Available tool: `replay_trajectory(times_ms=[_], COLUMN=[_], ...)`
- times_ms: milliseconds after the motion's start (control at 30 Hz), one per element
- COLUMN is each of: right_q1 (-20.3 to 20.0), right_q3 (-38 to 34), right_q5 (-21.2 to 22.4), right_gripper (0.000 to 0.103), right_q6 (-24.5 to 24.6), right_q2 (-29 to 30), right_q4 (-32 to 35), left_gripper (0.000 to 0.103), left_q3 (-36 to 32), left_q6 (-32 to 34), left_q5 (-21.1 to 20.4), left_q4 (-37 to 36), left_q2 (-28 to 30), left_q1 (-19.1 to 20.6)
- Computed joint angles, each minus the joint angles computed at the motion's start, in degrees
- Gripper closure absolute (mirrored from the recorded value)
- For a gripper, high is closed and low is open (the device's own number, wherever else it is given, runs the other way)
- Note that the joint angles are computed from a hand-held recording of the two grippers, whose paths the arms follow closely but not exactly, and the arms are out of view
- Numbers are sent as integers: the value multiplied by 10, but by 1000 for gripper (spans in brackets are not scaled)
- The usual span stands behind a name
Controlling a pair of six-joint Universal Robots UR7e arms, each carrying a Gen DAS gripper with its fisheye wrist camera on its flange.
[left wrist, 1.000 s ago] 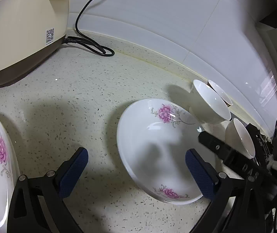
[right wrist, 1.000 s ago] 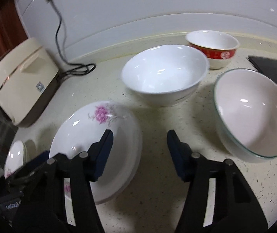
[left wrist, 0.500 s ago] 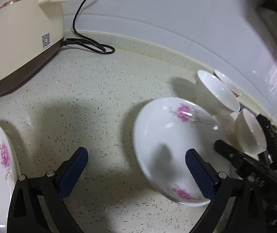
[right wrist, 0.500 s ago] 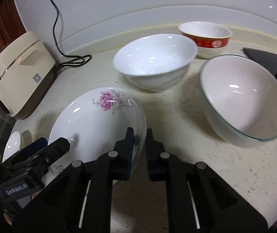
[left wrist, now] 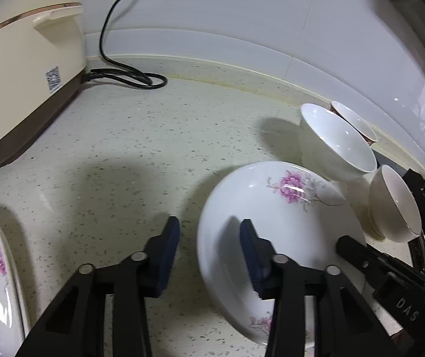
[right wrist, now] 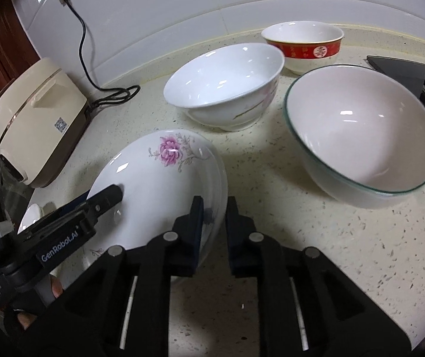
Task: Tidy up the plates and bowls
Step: 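Grasp the rim of the third rose plate with both grippers, then lift the plate with both grippers and carry it over the plate stack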
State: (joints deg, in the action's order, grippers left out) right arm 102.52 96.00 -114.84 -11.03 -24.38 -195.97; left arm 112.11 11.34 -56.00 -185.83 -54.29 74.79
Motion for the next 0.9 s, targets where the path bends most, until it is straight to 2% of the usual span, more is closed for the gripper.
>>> replay_trajectory(times_ms=[33,100,167,267,367,433,567,733,900], right_q1=[1,5,5,6,8,8,10,6,3], right_q3=[-1,-5,-5,-6,-9,-8,-12,-5,3], right_q5=[-3,-14,-12,-14,-19,-22,-32,-16,1], right_gripper=[82,73,69,69,69,70,78,84,86], right_q6=[-3,-9,-15,-18,-23,-25,-21,-19,-31], right_q2=[1,6,7,8,10,10,14,10,7], right_q4=[-1,-9,-10,-9,-7,-8,-9,-19,-34], left_gripper=[75,75,76,75,74,74,74,83,84], left_q3=[2,5,8,7,8,5,8,10,18], left_q6=[0,5,1,-9,-8,-9,-4,-25,-45], left_q5=[-12,-20,-28,-45,-40,-41,-24,-51,-60], left_q4=[3,5,5,9,7,7,0,2,-11], left_q2=[-2,-4,-6,-10,-8,-6,-3,-15,-21], left_q1=[2,2,4,10,8,9,3,17,23])
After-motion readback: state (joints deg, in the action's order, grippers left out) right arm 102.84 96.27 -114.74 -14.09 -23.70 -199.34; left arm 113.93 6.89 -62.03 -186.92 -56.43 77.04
